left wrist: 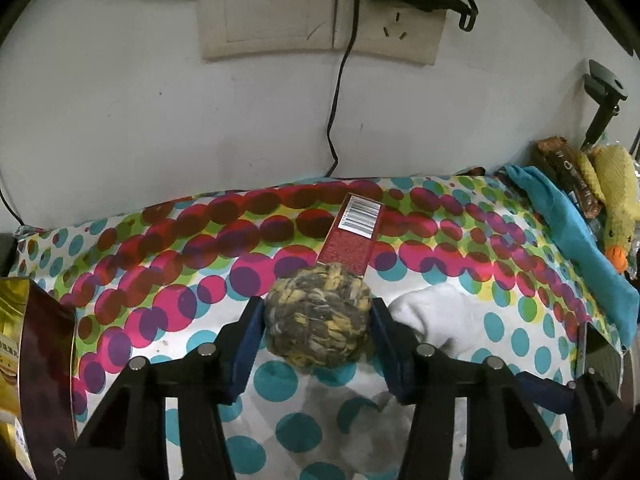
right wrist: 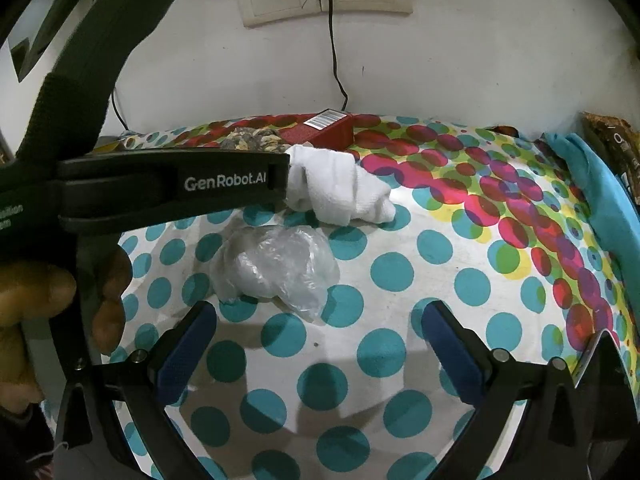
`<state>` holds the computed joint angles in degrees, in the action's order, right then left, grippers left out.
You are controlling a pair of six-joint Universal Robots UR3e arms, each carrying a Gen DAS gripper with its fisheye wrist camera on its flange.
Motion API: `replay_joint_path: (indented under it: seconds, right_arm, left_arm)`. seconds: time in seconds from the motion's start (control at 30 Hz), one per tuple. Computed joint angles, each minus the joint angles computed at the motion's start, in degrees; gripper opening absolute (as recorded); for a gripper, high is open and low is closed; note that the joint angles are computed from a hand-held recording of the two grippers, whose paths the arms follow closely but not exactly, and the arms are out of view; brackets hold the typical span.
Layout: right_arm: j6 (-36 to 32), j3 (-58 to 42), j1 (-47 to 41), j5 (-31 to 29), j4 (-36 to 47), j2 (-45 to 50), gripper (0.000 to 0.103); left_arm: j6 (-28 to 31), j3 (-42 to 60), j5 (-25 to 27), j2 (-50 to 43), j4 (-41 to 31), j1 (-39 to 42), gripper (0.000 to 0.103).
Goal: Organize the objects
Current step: 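Grasp the braided rope ball with the left tool while the right approaches the plastic bag, then grasp the clear plastic bag with the right tool while the left lifts the rope ball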
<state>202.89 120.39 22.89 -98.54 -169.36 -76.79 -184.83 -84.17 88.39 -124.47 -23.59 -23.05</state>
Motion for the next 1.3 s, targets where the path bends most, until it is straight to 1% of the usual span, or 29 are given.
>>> replay_joint_path:
  seconds: [0.03, 0.13, 0.23, 0.3, 0.4, 0.53, 0.57, 0.67, 0.77, 0.83, 0.87, 0.97, 1.07, 1.1, 1.17, 1.2, 1.23, 1.3]
  right_arm:
    - [0.1, -0.2, 0.2, -0.2, 0.0, 0.2, 0.103]
    - [-0.4, -0.2, -0.6, 0.2, -1.7, 1.4, 0.103]
    - [-0.9, -0.4, -0.8, -0.1, -2.5, 1.9, 0.103]
    - [-1.4, -1.2, -1.0, 0.4, -2.7, 2.9, 0.103]
    - [-0.3, -3.8, 0.4, -0.1, -0.7, 4.2, 0.103]
    - [0.2, -7.7, 2.0, -2.1, 1.1, 6.8, 0.102]
    - [-0.1, -8.8, 2.0, -2.5, 1.4, 7.9, 0.094]
    - [-0.8, -8.7, 1.9, -2.5, -0.8, 8.4, 0.063]
    - [-0.3, -8.1, 1.4, -1.2, -0.4, 7.5, 0.059]
    - [-0.3, -7.2, 2.8, -3.0, -1.0, 6.4, 0.058]
    - [0.3, -5.7, 4.5, -5.2, -1.9, 4.5, 0.058]
    - [2.0, 0.0, 7.3, -7.3, -5.4, -0.8, 0.058]
    - [5.4, 5.4, 11.8, -10.5, -7.0, -6.1, 0.059]
    - [6.6, 6.5, 14.0, -12.4, -7.0, -7.1, 0.059]
    - [10.3, 8.4, 20.3, -18.3, -6.4, -8.6, 0.061]
    - [12.2, 9.2, 23.0, -20.8, -6.7, -8.9, 0.062]
    - [15.2, 9.7, 27.3, -24.9, -6.3, -8.8, 0.062]
    - [18.5, 9.8, 32.5, -29.2, -5.5, -8.1, 0.062]
  left_arm:
    - [-0.1, -1.6, 0.9, 0.9, 1.5, 0.0, 0.053]
    - [0.6, -7.4, 1.3, 5.3, 5.7, 1.1, 0.053]
    - [-0.2, -15.0, 0.8, 12.6, 8.4, 3.2, 0.053]
    - [-0.4, -19.8, 1.9, 17.4, 9.6, 4.1, 0.053]
    - [-0.6, -27.7, 3.4, 24.1, 11.6, 4.7, 0.053]
    - [-0.9, -39.2, 3.2, 33.2, 15.1, 6.1, 0.053]
    - [-1.2, -41.2, 3.0, 34.9, 15.4, 6.4, 0.053]
    - [-1.6, -47.8, 0.1, 41.1, 15.4, 9.1, 0.053]
    - [-2.1, -51.8, -0.6, 45.5, 14.6, 10.3, 0.053]
    - [-3.0, -54.0, -0.6, 48.6, 14.2, 10.4, 0.053]
    - [-3.4, -54.6, -0.1, 49.8, 14.1, 9.8, 0.053]
    - [-5.5, -57.4, 2.5, 54.7, 13.8, 8.0, 0.053]
    - [-8.6, -59.2, 6.4, 58.5, 12.7, 4.7, 0.053]
    - [-9.5, -59.8, 8.9, 59.1, 12.7, 2.6, 0.053]
    - [-11.8, -60.5, 14.9, 59.8, 11.9, -2.5, 0.053]
    - [-12.5, -61.1, 16.5, 60.9, 11.0, -4.1, 0.053]
    - [-13.4, -61.9, 18.4, 62.6, 9.9, -6.1, 0.053]
    - [-15.5, -63.2, 22.5, 66.0, 6.7, -10.4, 0.053]
